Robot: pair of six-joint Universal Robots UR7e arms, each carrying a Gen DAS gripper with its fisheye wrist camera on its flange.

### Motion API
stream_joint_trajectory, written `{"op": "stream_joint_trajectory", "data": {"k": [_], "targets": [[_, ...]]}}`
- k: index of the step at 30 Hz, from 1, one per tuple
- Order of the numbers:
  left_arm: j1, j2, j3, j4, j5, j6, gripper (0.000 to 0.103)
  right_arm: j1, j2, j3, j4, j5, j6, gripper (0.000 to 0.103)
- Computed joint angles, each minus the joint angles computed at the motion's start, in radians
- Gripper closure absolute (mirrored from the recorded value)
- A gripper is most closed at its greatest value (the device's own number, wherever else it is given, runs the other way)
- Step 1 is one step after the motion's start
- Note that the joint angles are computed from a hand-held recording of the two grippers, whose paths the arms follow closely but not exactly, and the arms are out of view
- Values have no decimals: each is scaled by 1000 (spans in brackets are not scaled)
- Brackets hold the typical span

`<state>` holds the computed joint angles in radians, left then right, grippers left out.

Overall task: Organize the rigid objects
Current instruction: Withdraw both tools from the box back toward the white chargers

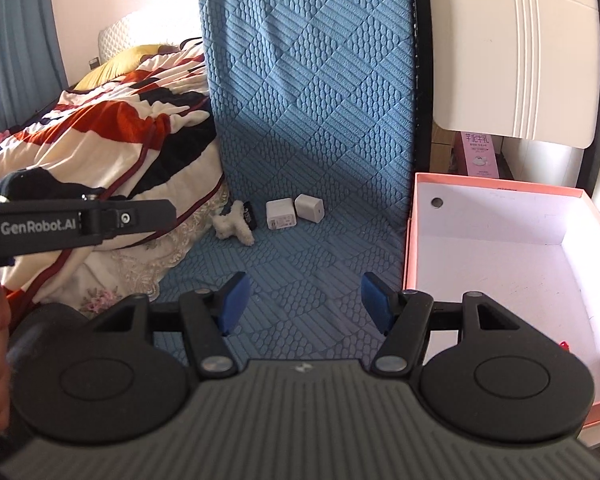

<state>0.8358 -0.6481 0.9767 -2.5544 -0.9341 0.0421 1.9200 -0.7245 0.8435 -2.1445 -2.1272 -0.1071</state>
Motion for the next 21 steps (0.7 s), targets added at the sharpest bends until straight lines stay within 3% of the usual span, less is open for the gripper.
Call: {"op": "stream_joint_trajectory", "data": {"k": [13,21], "targets": [[22,-59,106,-33,21,-11,89,20,6,60,2,4,24,39],[67,-39,94,4,12,-88,89,20,16,74,28,-12,33,39]]}}
